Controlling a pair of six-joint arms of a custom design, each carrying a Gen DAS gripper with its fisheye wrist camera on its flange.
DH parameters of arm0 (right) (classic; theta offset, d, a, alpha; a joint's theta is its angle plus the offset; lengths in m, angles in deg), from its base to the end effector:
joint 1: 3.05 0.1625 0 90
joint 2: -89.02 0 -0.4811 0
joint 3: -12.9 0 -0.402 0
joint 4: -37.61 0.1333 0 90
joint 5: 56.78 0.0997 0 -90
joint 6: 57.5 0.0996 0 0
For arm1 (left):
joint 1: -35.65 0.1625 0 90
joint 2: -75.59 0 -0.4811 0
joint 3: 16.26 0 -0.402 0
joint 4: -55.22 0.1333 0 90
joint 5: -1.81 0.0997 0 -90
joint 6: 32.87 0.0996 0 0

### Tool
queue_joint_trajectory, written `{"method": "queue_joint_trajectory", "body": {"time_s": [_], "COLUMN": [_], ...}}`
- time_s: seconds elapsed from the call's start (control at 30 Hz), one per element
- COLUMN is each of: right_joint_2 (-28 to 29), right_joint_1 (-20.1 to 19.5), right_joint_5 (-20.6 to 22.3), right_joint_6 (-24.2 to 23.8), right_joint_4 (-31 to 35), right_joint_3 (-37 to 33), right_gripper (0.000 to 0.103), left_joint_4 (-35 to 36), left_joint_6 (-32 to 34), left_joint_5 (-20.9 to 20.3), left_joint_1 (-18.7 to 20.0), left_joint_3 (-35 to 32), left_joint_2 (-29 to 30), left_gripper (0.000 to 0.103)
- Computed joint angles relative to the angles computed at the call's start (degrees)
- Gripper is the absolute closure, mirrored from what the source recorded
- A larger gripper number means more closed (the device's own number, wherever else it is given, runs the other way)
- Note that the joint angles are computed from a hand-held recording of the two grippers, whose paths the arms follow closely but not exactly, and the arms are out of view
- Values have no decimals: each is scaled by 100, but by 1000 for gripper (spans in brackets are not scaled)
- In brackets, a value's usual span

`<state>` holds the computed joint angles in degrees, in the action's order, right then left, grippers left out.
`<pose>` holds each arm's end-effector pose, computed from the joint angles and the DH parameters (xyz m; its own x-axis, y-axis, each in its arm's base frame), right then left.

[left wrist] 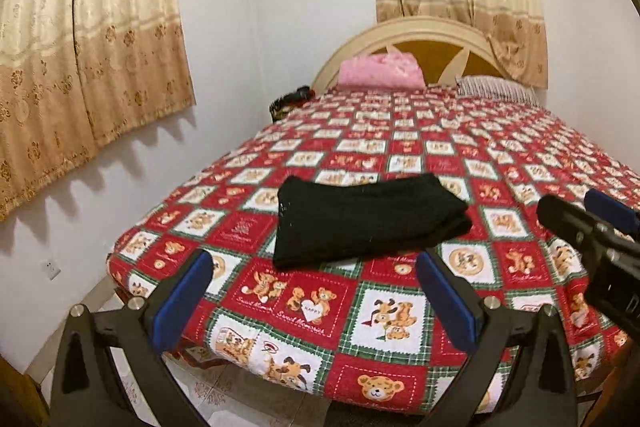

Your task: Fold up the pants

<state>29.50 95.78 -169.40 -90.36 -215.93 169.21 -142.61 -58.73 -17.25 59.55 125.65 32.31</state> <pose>0.1430 -0.3020 0.2332 -0.7789 -0.0373 0.6261 -0.5752 0.4402 -0.6894 -0.2677 -0.3674 0.0787 -0.6370 0.0391 -0.7699 0.6942 0.4634 -0.5508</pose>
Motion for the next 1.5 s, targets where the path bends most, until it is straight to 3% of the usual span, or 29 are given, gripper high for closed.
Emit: {"method": "queue_joint_trajectory", "body": {"time_s": [0.13,0.27,0.47,1.5], "right_joint_2": [-24,-27,162,28], "right_joint_1": [350,562,848,579], "right_joint_5": [-172,-120,-291,-185], "right_joint_6": [51,148,20,156], "right_joint_4": [-64,-56,-253,-176], "right_joint_3": [0,14,-23,69], "right_gripper": [24,24,24,23], "left_joint_4": [-228,1087,1351,1543], "left_joint_6": [-51,-1190,-1560,-1595], "left_joint_5": [214,388,369,262], "left_joint_1": [-196,-249,-293,-274], "left_joint_3": [166,243,360,304], "left_joint_2": [-37,-457,-647,-671], "left_gripper": [0,0,0,0]}}
